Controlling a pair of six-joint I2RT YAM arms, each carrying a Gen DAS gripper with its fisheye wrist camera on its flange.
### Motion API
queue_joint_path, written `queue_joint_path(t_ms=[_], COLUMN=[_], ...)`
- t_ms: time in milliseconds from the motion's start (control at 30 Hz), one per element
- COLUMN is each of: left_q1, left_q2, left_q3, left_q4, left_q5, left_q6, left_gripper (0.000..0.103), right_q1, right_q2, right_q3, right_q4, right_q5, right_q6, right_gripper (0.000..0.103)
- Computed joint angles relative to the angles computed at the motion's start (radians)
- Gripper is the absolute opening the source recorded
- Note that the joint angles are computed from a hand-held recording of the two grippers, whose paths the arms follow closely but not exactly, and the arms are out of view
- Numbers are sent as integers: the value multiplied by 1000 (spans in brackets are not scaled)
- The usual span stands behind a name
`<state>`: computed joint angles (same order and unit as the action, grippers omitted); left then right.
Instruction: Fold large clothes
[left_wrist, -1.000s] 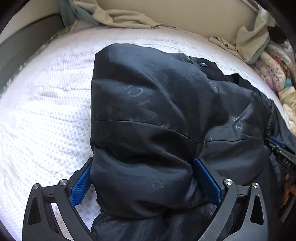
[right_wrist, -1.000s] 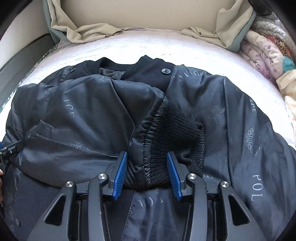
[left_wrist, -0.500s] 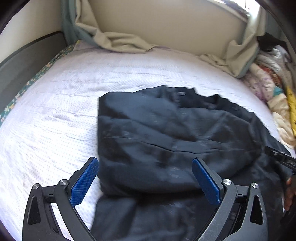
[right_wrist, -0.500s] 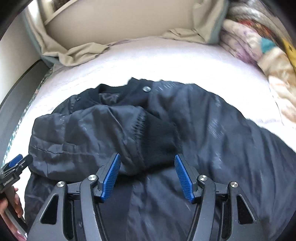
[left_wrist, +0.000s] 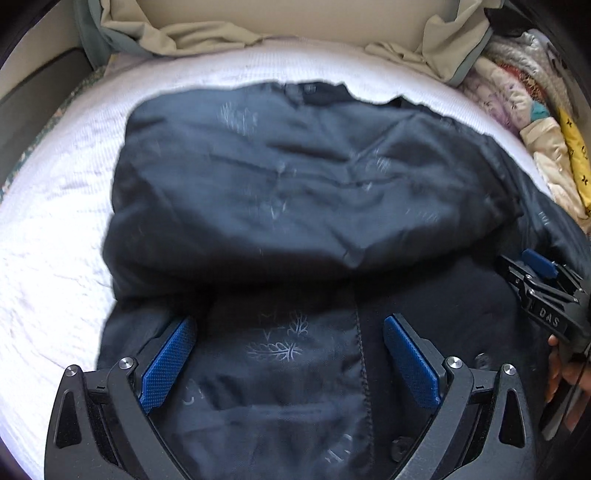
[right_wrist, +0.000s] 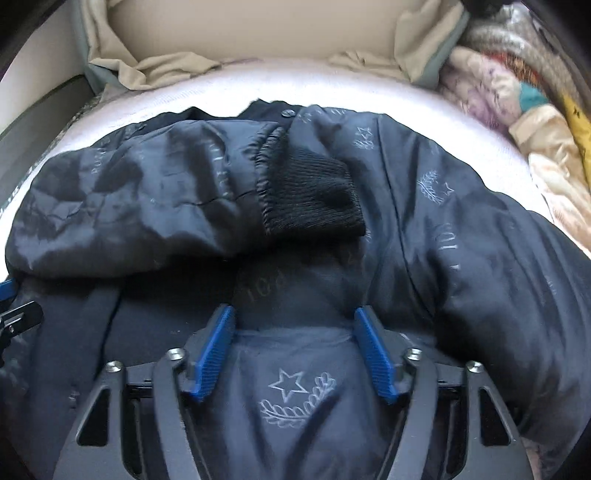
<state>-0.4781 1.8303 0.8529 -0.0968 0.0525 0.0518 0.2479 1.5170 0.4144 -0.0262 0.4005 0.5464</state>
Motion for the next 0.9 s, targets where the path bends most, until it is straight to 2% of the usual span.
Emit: queue_joint_path(t_ms=[67,167,300,500,600,900], left_q1=[-19,-38,-22,-22,-11,13], left_q2=[2,8,-41,-236,-242,-195], left_q3=[-20,-39,-55,-212,-270,-332], left_q4=[37,73,6,-28,33,213], left_q5=[-32,-61,-49,-113,-110,-72], left_q6=[5,11,10,-2,6,15], left_gripper=[102,103,102,102,103,103], right_q1=[38,14,6,10,12,14], right_q2=[28,43,58,66,66,70], right_q3=[-13,-26,-21,-14,-12,-1], right_q4=[40,92,105,104,100,85], right_q5=[49,23,18,21,23,25], right_q6=[6,-22,-36,-38,-36,-32], right_gripper=[77,82,84,85,85,86])
